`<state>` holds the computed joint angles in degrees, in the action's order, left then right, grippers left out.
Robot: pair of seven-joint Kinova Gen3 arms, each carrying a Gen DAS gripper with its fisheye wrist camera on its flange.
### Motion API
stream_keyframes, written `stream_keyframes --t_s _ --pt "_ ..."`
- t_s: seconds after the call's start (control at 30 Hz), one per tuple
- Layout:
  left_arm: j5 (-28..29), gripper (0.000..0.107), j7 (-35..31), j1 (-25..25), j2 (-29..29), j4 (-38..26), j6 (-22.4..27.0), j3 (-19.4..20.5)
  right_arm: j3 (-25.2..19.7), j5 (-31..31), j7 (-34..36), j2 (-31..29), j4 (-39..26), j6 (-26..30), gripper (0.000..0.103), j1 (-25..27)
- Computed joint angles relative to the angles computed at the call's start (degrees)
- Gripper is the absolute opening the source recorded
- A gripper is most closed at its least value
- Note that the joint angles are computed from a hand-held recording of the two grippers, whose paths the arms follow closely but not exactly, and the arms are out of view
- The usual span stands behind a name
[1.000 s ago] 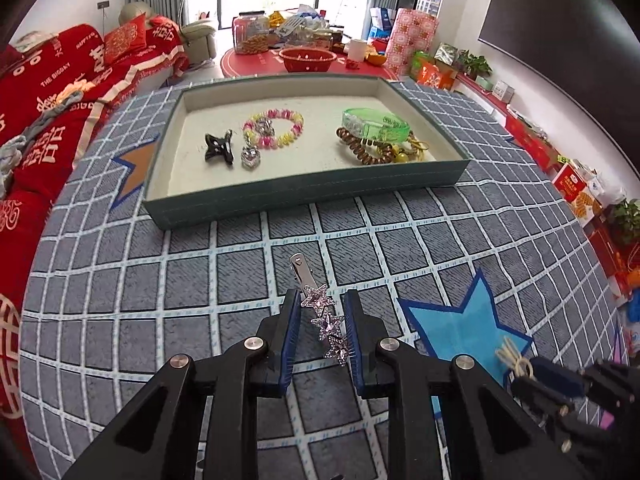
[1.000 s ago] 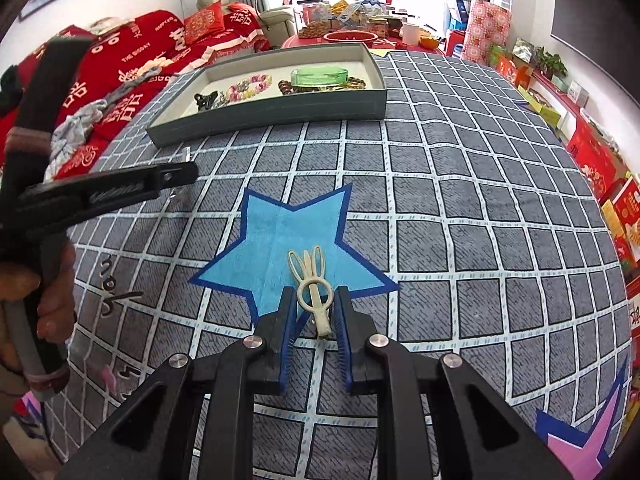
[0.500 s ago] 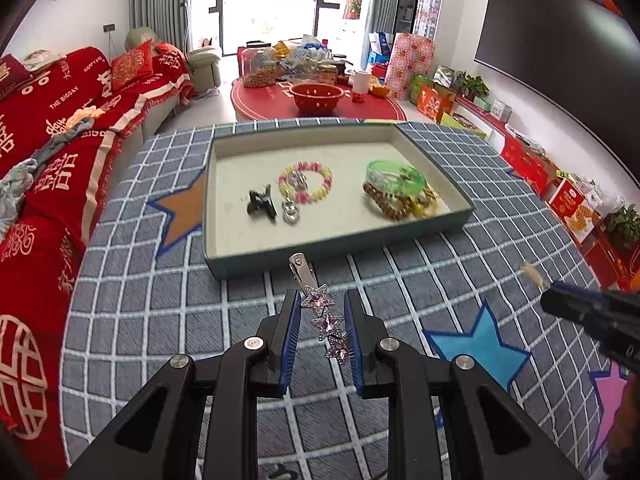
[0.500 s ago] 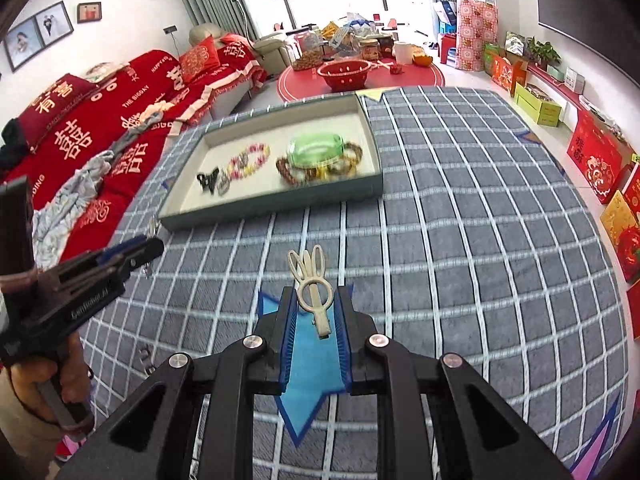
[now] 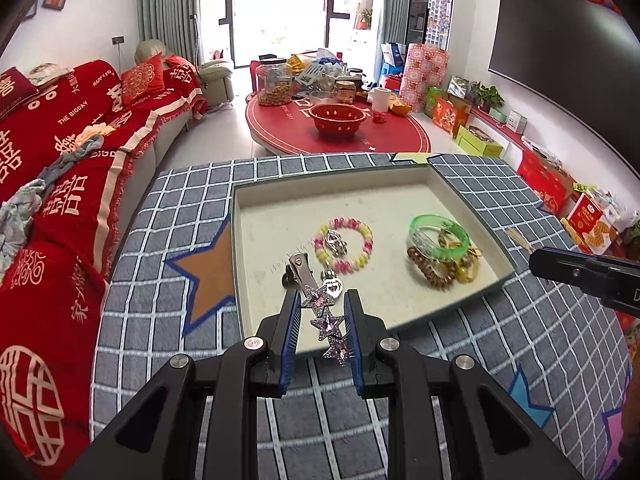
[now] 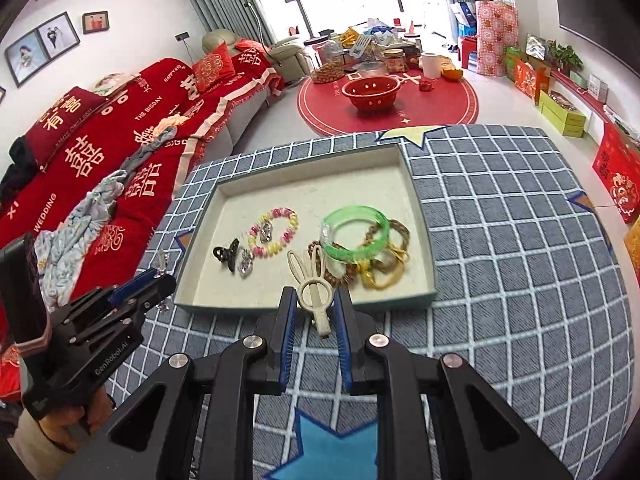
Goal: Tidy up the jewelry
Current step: 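Carry both hair clips over the grey-green tray, then open both tools to drop the hair clips into the tray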
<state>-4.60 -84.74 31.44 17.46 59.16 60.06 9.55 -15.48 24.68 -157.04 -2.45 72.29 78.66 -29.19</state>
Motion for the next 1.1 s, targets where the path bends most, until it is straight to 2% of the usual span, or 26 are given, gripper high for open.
stream_keyframes --t_s 0.3,0.4,0.53,0.83,1.1 --pt "-1.23 0.036 0.22 1.50 6.22 -6.89 3.81 -1.26 4.62 -9.24 5.13 4.37 1.13 -8.36 0.020 3.07" --pt "-1.71 0.036 0.26 2.32 7.85 -8.42 4.84 -1.84 5.60 -10.70 5.82 5.70 1.46 -9.30 0.020 3.46" --pt "-2.43 0.036 0.12 3.26 9.11 -9.20 5.44 -2.44 6.57 -11.03 5.82 6.58 2.18 -9.67 0.020 3.64" --pt "-3.33 0.036 0.55 4.17 10.62 -10.21 6.76 -3.24 7.41 -7.15 6.46 8.37 1.60 -6.56 0.020 2.41" --pt "-5.11 0.036 0.35 5.09 10.13 -9.64 6.41 -3.65 7.75 -7.38 6.22 8.86 2.20 -6.84 0.021 2.11"
